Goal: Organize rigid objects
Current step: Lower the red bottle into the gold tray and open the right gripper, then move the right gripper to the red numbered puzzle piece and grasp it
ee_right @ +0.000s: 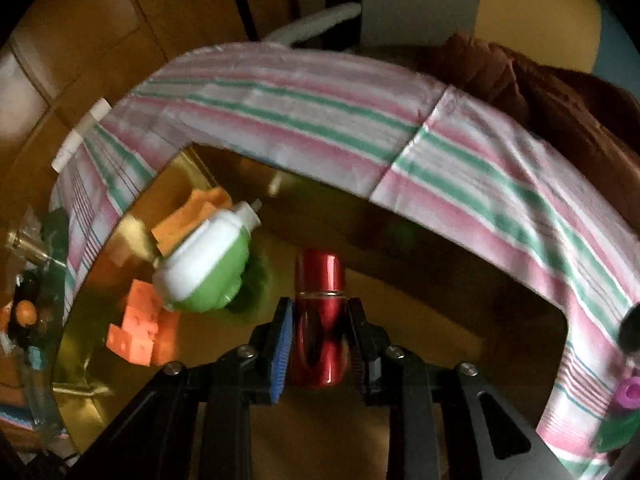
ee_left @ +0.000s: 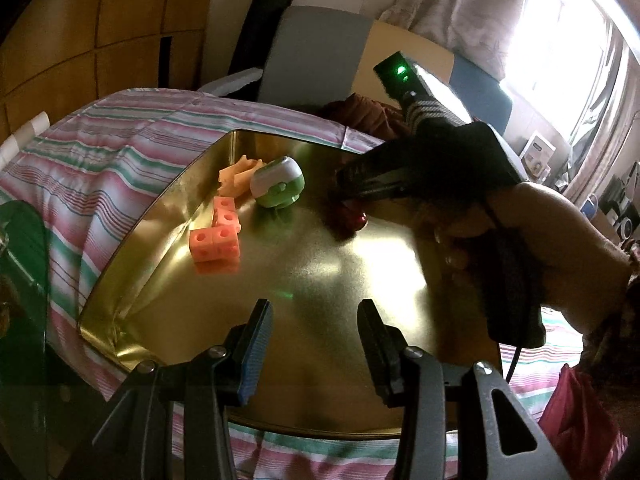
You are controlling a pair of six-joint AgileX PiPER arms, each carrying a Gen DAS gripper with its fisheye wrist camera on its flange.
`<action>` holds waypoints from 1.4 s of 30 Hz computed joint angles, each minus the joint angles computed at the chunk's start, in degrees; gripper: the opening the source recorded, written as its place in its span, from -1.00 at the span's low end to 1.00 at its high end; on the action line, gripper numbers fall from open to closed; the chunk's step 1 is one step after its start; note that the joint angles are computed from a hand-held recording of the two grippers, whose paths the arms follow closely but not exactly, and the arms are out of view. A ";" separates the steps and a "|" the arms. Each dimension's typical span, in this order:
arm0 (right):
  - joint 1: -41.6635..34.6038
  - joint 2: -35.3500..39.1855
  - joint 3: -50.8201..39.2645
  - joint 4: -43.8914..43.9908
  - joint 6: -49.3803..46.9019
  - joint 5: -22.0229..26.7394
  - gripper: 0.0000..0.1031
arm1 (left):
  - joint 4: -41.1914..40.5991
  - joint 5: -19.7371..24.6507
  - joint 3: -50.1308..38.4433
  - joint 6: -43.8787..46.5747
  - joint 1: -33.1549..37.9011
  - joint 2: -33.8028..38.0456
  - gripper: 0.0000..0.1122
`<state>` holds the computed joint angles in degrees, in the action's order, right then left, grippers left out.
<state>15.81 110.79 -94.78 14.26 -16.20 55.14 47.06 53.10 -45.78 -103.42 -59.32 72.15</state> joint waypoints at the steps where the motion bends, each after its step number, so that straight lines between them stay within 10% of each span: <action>1: -0.26 -0.91 0.94 0.52 -0.24 -1.05 -0.17 | 0.13 0.15 0.03 -0.23 -0.10 -0.04 -0.21; 28: -18.42 -31.81 32.40 16.04 -23.94 -7.37 -0.02 | 3.56 3.72 -4.74 0.30 -7.49 5.58 -0.21; 42: -41.29 -29.12 38.80 14.07 -32.71 -2.83 0.06 | 6.71 4.71 -10.08 3.69 -13.32 11.23 -0.21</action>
